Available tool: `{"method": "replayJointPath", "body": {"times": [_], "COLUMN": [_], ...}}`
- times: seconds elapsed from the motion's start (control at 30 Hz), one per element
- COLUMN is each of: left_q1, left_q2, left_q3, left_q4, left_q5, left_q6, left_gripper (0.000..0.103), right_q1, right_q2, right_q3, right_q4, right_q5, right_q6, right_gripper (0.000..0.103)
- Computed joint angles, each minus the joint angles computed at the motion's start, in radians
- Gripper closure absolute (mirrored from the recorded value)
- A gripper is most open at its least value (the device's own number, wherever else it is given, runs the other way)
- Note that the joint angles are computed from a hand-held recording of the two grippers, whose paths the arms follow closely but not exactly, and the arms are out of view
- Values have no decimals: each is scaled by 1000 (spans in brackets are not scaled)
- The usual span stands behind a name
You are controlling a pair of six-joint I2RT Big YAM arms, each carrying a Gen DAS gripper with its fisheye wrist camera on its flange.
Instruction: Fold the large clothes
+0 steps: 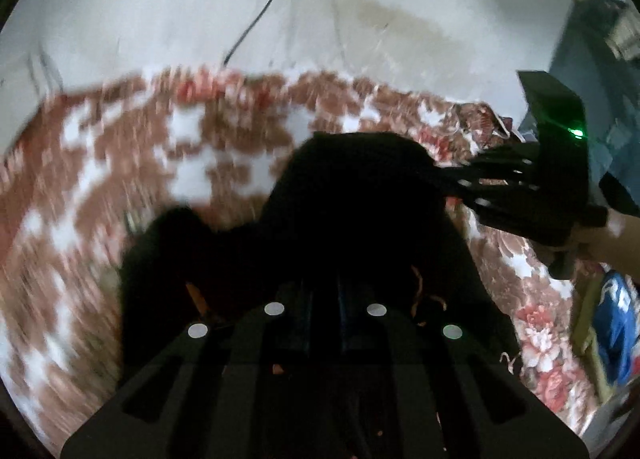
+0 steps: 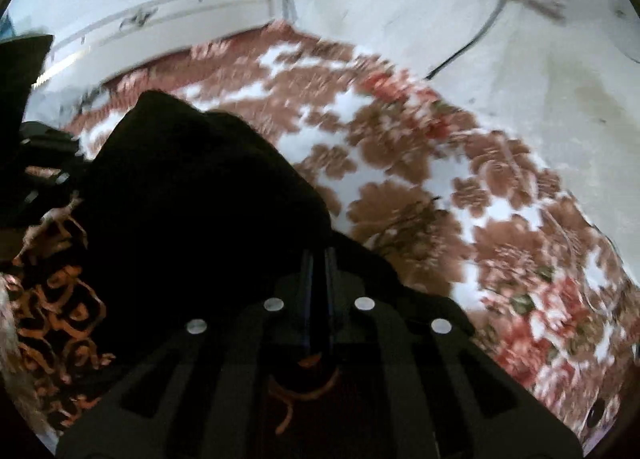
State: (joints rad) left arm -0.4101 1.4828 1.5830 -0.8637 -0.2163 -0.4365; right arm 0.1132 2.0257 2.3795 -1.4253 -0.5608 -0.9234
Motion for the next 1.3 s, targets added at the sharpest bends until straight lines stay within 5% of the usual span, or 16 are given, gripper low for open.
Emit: {"method": "replayJointPath", "body": {"times": [0.1, 0.23, 0.4, 0.5, 0.63, 0.7, 0.77, 0.83, 0.87, 0.93, 1.03, 1.2, 1.27, 1.3], "left_q1": [-19, -61, -148, -226, -326, -355, -361, -341, -334, -290, -193, -16, 37, 43], "left_q2": [-2, -20, -38, -39, -30, -23, -39, -74, -96, -148, -188, -114, -73, -50], "left_q3": [70, 95, -31, -125, -225, -250, -266, -270, -273, -281, -311, -363, -402, -410], "left_q4": [-27, -63, -100, -108, -121, -131, -146, -156, -153, -142, -98, 3, 82, 94], "left_q5": [-42, -17, 51, 55, -18, -64, -67, -30, -15, 38, 104, 226, 344, 360], "left_q6": [114, 269, 287, 285, 304, 299, 264, 218, 190, 123, 7, -168, -223, -225], "left_gripper": [95, 95, 95, 95, 93, 90, 83, 62, 49, 45, 43, 48, 56, 72], "right_q1": [-50, -106, -150, -165, -178, -178, -189, -203, -211, -221, -199, -122, -106, -95], "right_q2": [-61, -201, -366, -448, -473, -475, -483, -483, -472, -433, -334, -214, -199, -203], "right_q3": [-28, -240, -616, -817, -936, -966, -961, -921, -878, -800, -665, -593, -605, -623], "right_q4": [-27, -23, 23, 115, 132, 114, 73, 39, 10, -46, -105, -56, -41, -21], "right_q5": [-54, -72, 9, 81, 151, 216, 234, 226, 207, 161, 116, 161, 164, 174], "right_q6": [15, -30, -50, -34, -20, -28, -33, -9, 23, 89, 205, 391, 428, 437], "right_gripper": [97, 97, 97, 97, 96, 82, 61, 35, 32, 26, 25, 25, 43, 60]}}
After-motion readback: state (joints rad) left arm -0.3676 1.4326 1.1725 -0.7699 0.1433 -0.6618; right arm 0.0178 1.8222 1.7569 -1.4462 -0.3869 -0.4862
